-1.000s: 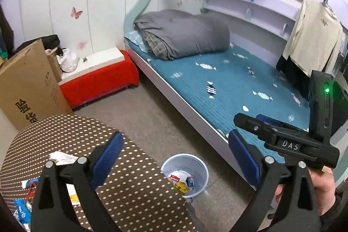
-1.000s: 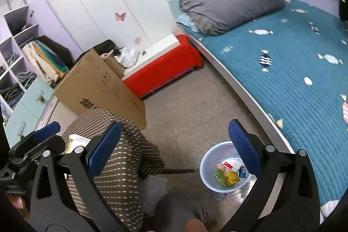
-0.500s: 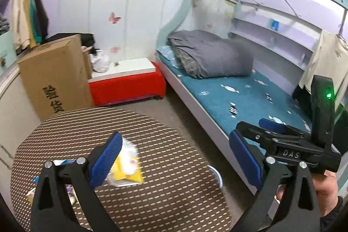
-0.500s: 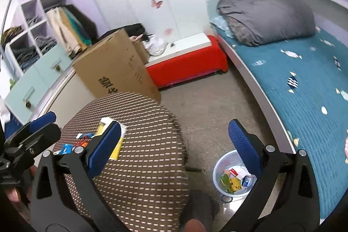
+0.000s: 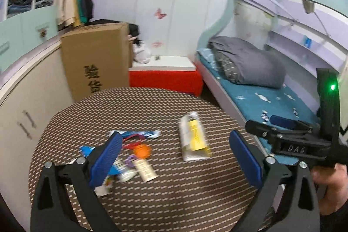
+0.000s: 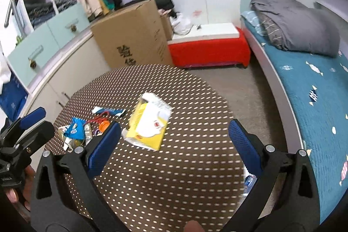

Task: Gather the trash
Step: 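Grasp the gold-white box with left tool while right tool grasps the yellow-white box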

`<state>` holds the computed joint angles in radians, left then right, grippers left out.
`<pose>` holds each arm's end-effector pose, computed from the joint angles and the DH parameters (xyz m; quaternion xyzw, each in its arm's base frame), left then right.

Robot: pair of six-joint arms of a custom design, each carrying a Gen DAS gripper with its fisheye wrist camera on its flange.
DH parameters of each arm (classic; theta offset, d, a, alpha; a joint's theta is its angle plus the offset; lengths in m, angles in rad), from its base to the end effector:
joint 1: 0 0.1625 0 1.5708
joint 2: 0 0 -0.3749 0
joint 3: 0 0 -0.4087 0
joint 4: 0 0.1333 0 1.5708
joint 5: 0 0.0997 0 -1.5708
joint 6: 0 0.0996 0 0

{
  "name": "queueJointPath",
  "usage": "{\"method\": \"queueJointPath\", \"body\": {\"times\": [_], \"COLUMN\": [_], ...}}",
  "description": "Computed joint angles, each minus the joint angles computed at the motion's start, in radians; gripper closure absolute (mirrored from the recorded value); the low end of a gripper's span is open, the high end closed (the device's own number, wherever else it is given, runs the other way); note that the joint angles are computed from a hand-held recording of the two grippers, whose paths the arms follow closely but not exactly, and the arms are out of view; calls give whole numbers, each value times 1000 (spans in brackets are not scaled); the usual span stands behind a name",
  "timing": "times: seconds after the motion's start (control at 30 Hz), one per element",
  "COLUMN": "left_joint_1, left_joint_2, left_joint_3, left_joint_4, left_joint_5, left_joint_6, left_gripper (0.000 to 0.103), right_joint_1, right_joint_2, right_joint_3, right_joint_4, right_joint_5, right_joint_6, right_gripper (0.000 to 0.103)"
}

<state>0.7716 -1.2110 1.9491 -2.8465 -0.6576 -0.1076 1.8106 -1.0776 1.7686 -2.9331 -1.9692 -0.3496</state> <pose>-0.2471 -0.5364 0.2372 0.1831 0.8538 -0.4005 0.2777 0.2410 -0.5872 0.2224 0.2065 -0.9046 0.3121 0.2043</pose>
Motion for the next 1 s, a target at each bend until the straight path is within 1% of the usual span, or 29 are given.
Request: {"method": "queueJointPath", "body": {"times": [0.2,0.3,0.5,0.57,0.73,0.8,0.9,0.93,0.97,1.0], "left_joint_1": [44,77,137,152,185,193,208,215,219,223], "left_joint_2": [-97,-142,-188,-190,-147,-120,-103,-102,-100,-100], "left_joint_3": [99,138,179,180,149,128,108,99,94,91], "left_joint_4": [28,77,134,143,113,124,115,131,133,131], "left_joint_5": [57,83,112,110,104,122,92,75,64,50], "left_joint_6": [-41,-89,-117,-112,-34,-33,-11,-22,-25,-26], "left_gripper": [7,7,7,7,7,7,7,7,14,26], "right_joint_1": [27,29,27,25,20,19,18,16,13,10], "right_joint_2": [80,108,173,192,240,259,289,295,300,305], "right_joint_3": [-45,-62,-112,-129,-176,-197,-227,-233,-241,-245], "right_joint_4": [36,53,97,108,127,137,151,159,168,170], "right_joint_5": [-32,-40,-59,-69,-85,-86,-97,-94,-90,-82], "right_joint_6": [4,6,24,31,51,57,58,61,65,68], "right_gripper": [6,6,6,6,6,6,6,6,7,11]}}
